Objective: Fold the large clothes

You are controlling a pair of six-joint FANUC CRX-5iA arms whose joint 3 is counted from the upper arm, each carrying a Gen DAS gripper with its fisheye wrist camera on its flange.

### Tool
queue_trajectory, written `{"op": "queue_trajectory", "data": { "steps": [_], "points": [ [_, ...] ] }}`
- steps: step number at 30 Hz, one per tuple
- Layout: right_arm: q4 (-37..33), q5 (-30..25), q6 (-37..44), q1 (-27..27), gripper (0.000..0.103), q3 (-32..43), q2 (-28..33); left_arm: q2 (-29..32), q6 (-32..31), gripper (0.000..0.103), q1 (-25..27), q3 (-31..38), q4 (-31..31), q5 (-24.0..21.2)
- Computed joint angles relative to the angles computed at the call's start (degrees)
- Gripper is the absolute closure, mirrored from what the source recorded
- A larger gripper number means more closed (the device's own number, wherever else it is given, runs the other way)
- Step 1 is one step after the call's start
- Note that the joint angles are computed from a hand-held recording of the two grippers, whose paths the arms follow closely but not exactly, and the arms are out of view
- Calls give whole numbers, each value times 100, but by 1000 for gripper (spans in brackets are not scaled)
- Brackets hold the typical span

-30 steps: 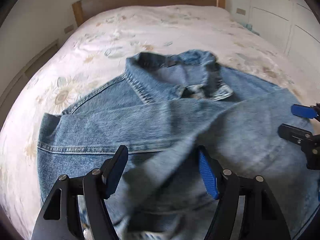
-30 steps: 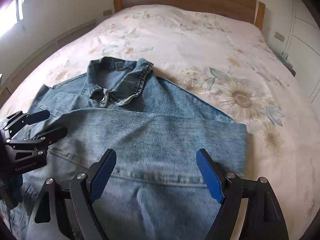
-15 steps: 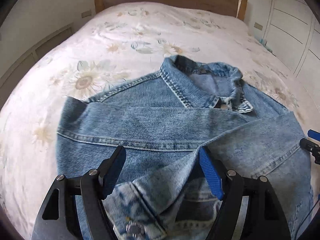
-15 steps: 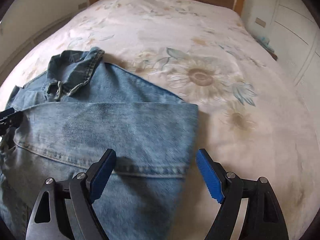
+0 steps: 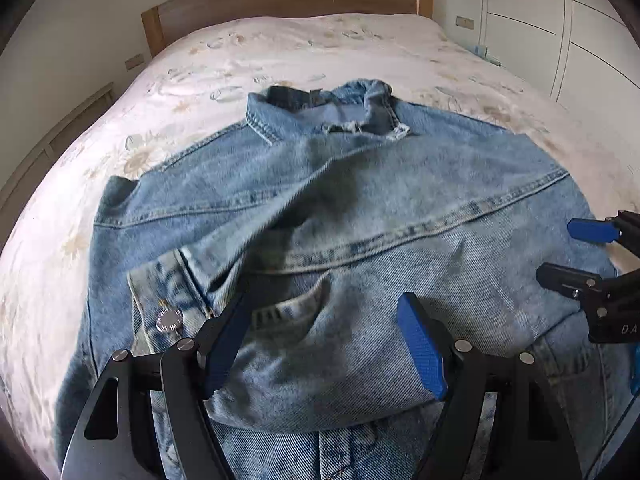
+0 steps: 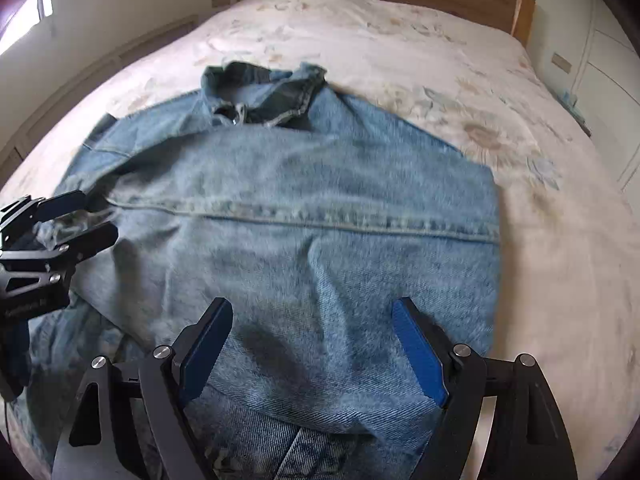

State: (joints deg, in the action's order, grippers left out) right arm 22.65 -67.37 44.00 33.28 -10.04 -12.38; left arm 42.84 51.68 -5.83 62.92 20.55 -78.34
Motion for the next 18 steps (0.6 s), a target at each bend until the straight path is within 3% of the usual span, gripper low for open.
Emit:
{"op": "queue_trajectory", "data": {
  "steps": [5,18],
  "points": [
    [12,34,-63,9,19,-260,-227,-128,-21,32,42,-330,117,179],
    [242,-432,-266,157,19,-429,-512,-174,-87,32,25,-370,38,208]
  ]
}}
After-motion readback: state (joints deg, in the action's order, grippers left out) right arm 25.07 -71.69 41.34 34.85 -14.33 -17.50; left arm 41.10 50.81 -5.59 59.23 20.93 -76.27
